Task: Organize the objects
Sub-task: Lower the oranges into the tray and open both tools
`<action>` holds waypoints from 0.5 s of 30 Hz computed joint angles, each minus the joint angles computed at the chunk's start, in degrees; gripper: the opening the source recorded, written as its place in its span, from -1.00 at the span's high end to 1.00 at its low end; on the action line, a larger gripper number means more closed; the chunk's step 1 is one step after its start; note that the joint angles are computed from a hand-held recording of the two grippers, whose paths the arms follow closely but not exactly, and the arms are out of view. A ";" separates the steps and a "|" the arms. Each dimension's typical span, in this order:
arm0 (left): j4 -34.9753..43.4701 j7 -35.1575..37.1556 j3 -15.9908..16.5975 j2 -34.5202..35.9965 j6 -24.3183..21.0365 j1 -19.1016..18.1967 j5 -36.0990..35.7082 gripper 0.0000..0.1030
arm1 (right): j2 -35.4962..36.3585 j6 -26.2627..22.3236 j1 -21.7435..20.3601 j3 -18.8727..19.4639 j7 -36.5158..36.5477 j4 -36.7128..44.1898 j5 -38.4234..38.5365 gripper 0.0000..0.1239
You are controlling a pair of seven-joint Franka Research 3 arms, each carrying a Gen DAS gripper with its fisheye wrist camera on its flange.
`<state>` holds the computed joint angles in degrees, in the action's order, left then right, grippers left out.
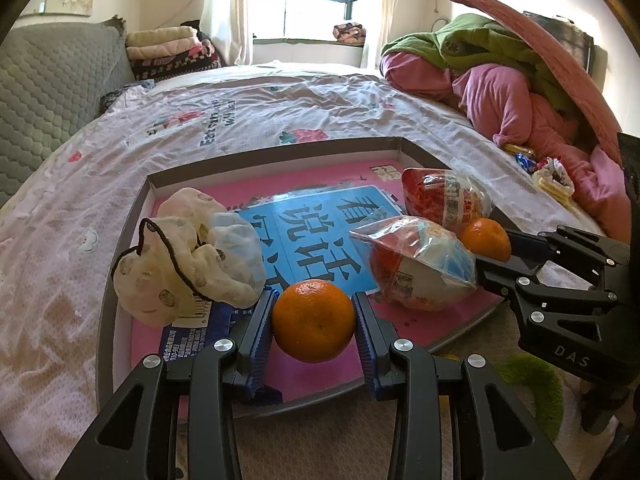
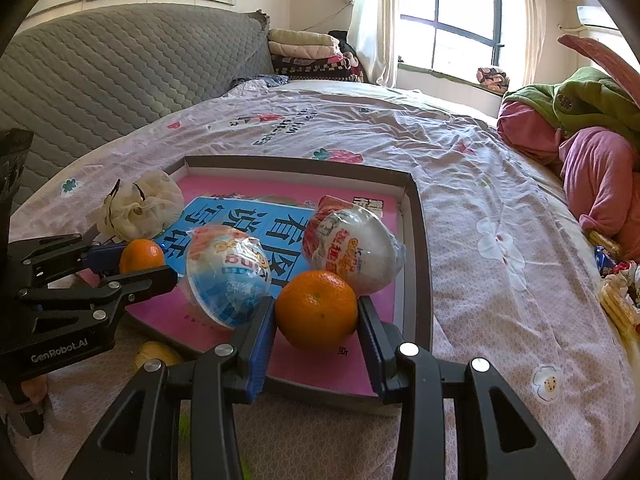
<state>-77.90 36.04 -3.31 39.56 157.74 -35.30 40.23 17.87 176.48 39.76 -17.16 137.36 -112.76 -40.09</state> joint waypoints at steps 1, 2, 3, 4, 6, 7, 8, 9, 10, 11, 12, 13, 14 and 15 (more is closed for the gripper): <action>0.13 0.20 -0.16 0.10 -0.07 0.16 -0.23 0.24 | 0.00 -0.01 0.17 -0.17 0.19 0.00 -0.08 0.34; 0.16 0.31 -0.24 0.12 -0.07 0.24 -0.38 0.24 | 0.03 -0.06 0.36 -0.35 0.39 0.04 -0.24 0.34; 0.20 0.50 -0.34 0.15 -0.11 0.33 -0.55 0.24 | 0.04 -0.08 0.36 -0.37 0.44 0.06 -0.28 0.34; 0.16 0.57 -0.30 0.13 -0.07 0.31 -0.56 0.24 | 0.05 -0.07 0.56 -0.58 0.76 0.07 -0.50 0.34; 0.22 0.69 -0.23 0.17 -0.07 0.27 -0.55 0.24 | -0.01 -0.13 0.94 -1.00 1.45 0.05 -1.19 0.34; 0.20 0.71 -0.27 0.17 0.03 0.31 -0.66 0.24 | -0.09 -0.07 0.80 -0.87 1.59 -0.04 -1.24 0.34; 0.16 0.85 -0.39 0.18 0.13 0.44 -0.84 0.24 | -0.14 -0.11 0.65 -0.69 1.64 -0.06 -1.21 0.34; 0.17 0.98 -0.47 0.20 0.16 0.53 -1.03 0.24 | -0.26 -0.22 0.26 -0.24 1.36 -0.15 -0.92 0.34; 0.04 0.98 -0.46 0.16 0.29 0.59 -1.14 0.24 | -0.35 -0.27 -0.05 0.12 1.21 -0.22 -0.66 0.34; 0.10 1.17 -0.54 0.22 0.30 0.64 -1.28 0.24 | -0.49 -0.26 -0.35 0.45 1.05 -0.37 -0.38 0.34; 0.36 1.43 -0.59 0.36 0.08 0.64 -1.42 0.24 | -0.59 -0.30 -0.85 1.01 0.59 -0.49 0.18 0.34; 0.37 1.36 -0.43 0.34 0.05 0.54 -1.39 0.23 | -0.60 -0.24 -1.08 1.23 0.41 -0.54 0.49 0.34; 0.40 1.30 -0.33 0.36 0.09 0.48 -1.35 0.19 | -0.65 -0.19 -0.92 1.01 0.59 -0.60 0.41 0.34; 0.48 1.53 -0.46 0.43 0.03 0.55 -1.49 0.14 | -0.68 -0.52 -1.14 1.32 0.19 -0.55 0.77 0.34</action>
